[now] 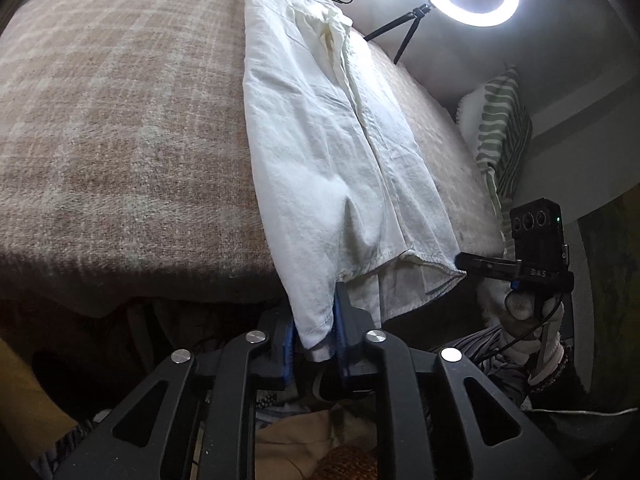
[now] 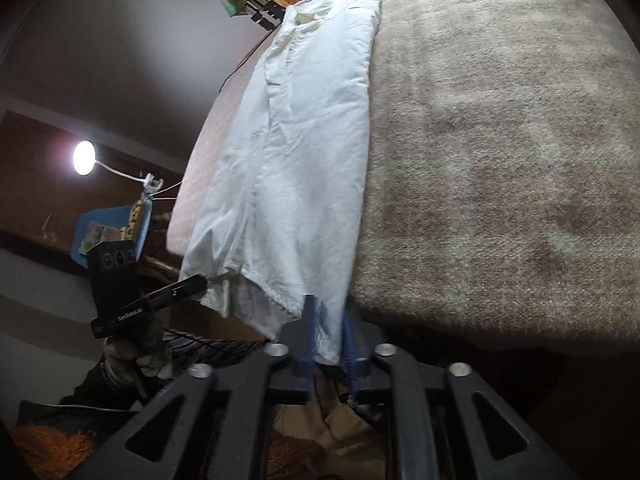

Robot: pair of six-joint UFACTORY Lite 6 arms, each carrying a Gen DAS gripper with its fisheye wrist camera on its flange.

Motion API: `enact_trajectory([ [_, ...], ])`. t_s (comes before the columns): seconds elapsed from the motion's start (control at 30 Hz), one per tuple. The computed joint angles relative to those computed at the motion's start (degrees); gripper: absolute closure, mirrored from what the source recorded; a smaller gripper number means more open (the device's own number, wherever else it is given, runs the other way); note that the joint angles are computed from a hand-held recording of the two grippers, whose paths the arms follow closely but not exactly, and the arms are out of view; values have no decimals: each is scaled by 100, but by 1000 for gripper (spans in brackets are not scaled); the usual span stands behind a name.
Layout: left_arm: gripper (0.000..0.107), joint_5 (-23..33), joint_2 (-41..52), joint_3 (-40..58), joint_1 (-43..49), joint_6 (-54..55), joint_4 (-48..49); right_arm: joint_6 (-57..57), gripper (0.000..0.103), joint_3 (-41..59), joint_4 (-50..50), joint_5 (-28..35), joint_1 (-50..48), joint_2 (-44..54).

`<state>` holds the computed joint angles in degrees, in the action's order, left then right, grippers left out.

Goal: Fold small clothes
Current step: 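Lower both tools to the shirt hem and grip it, then lift the hem with both tools and fold it toward the collar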

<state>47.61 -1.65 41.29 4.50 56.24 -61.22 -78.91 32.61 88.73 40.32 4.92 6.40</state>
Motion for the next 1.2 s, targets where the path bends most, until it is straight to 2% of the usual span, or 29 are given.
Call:
enact_trajectory([
  [0.03, 88, 93, -9, 15, 76, 31, -15, -37, 59, 18, 42, 157, -46, 65],
  [0.1, 79, 245, -73, 9, 262, 74, -10, -94, 60, 79, 108, 184, -10, 215],
  [0.23, 79, 483, -267, -7, 490, 82, -63, -60, 63, 171, 125, 223, 112, 412],
  [0.33, 79, 534, -2, 116, 628, 63, -46, -39, 76, 281, 148, 251, 222, 593],
  [0.4, 83, 620, 241, 169, 598, 121, -232, -46, 89, 303, 151, 208, 251, 664],
  [0.43, 87, 517, 219, 147, 580, 169, -180, -41, 92, 281, 173, 219, 282, 627],
  [0.47, 98, 427, 128, 95, 452, 140, -198, -71, 95, 243, 170, 234, 278, 553],
  [0.5, 98, 398, 110, 108, 387, 93, -179, -117, 96, 203, 217, 235, 315, 454],
  [0.67, 101, 595, -54, 259, 376, 114, -326, -187, 98, 104, 380, 651, 125, 215],
  [0.93, 101, 1040, 279, 1005, 574, -185, -597, -95, 98, 338, 610, 1323, -152, 132],
  [1.2, 101, 822, 1189, 2470, 253, -500, -765, 492, 98, 1472, 554, 1110, -35, 471],
])
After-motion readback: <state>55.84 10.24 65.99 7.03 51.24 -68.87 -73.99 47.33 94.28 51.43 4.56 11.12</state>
